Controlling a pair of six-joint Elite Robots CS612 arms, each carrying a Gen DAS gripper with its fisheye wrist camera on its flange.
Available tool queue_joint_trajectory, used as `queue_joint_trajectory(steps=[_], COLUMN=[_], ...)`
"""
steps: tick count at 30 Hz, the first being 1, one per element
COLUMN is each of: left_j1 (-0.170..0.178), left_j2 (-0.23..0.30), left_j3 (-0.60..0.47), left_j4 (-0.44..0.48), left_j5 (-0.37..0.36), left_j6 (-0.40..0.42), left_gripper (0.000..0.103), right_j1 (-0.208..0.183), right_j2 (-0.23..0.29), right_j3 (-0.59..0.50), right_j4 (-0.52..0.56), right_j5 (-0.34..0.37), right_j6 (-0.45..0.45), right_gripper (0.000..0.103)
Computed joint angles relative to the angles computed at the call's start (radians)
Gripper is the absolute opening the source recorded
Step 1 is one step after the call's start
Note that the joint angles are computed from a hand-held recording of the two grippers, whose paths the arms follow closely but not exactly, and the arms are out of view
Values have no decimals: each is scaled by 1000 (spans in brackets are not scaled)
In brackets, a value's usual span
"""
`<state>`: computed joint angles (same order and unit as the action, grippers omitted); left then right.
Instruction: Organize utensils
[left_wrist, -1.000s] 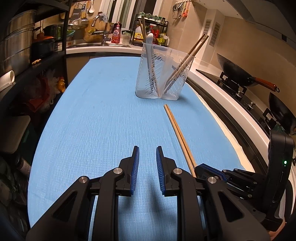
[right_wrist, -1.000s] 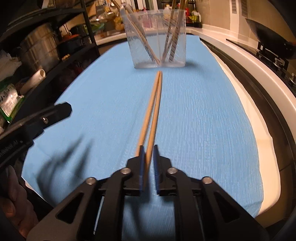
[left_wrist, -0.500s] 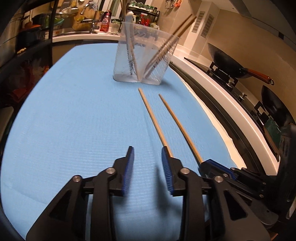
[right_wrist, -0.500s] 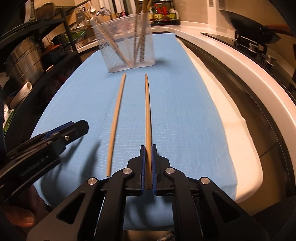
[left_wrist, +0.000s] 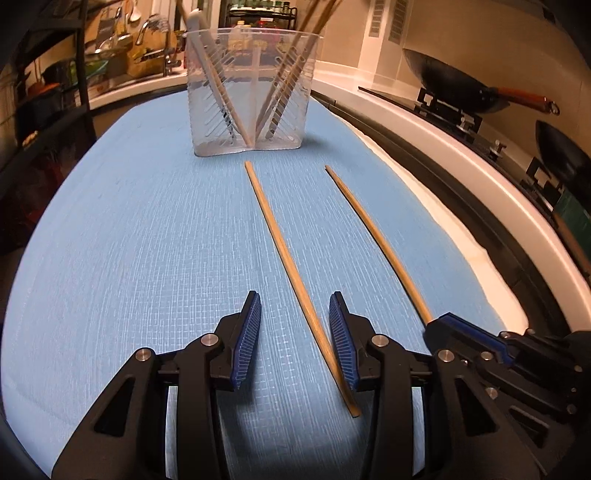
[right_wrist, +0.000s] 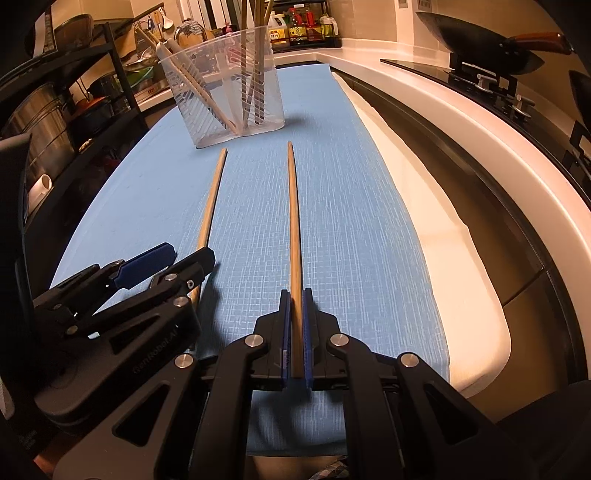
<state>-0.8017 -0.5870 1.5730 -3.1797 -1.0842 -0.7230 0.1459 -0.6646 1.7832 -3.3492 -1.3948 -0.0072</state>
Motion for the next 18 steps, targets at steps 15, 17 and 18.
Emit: queue_joint_trajectory(steps=[15, 17, 18], left_j1=[-5, -2, -1], left_j2=[-48, -52, -53], left_j3=[126, 147, 155], left_j4=[-1, -33, -45], left_j5=[140, 135, 134], left_j6=[-96, -110, -113], left_gripper=[7, 7, 7], right_j1=[18, 21, 22], right_j2=[17, 19, 21], right_j3=[-12, -13, -13], right_j4=[-27, -35, -40], right_j5=[41, 41, 41], right_j6=[-13, -13, -12], right_gripper=[6, 6, 7])
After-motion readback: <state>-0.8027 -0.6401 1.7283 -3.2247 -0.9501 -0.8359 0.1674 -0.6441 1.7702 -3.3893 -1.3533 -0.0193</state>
